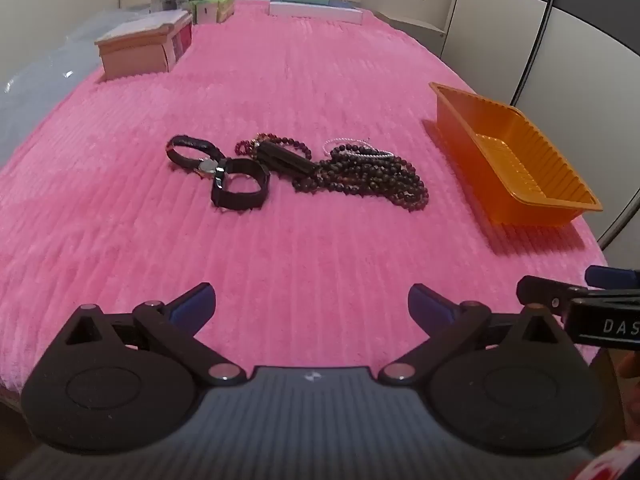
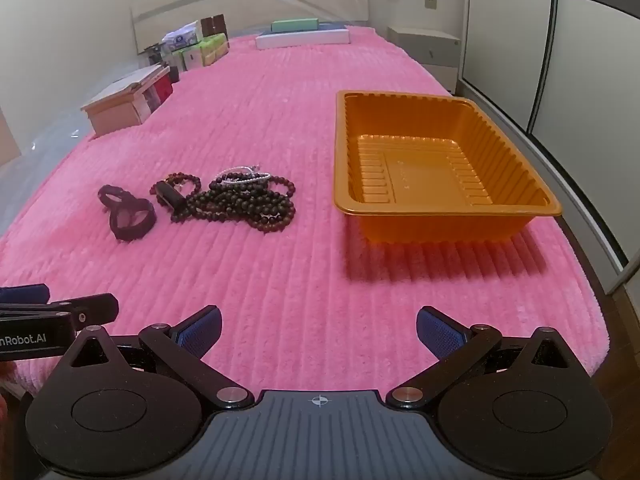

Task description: Organize jewelry

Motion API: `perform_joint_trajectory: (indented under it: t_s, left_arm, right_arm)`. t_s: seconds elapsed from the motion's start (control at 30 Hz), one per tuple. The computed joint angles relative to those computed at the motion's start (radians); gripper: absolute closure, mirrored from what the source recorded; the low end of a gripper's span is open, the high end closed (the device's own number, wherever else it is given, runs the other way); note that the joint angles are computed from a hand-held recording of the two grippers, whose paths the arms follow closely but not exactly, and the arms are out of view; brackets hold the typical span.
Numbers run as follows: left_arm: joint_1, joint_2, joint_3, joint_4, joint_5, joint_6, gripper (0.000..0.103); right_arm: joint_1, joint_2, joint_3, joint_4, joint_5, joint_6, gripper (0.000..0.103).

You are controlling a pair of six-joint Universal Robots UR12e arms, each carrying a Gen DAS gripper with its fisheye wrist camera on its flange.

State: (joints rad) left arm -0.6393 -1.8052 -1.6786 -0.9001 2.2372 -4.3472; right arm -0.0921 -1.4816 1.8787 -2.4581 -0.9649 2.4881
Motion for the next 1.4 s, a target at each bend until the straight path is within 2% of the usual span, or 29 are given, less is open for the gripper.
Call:
perform_joint_trajectory:
  t_s: [0.13, 1.4]
  left_arm:
    - [0.007, -0.001, 0.002, 0.001, -0.031, -0.004, 0.004]
    - [0.002, 0.001, 0.000, 0.013, -0.012, 0.007, 0.004]
  right_arm:
    - [0.000, 0.000, 0.000, 0.000, -0.001, 0.004, 0.000]
    - [-0.001, -0.001, 0.004, -0.005, 0.001, 0.005, 0.000]
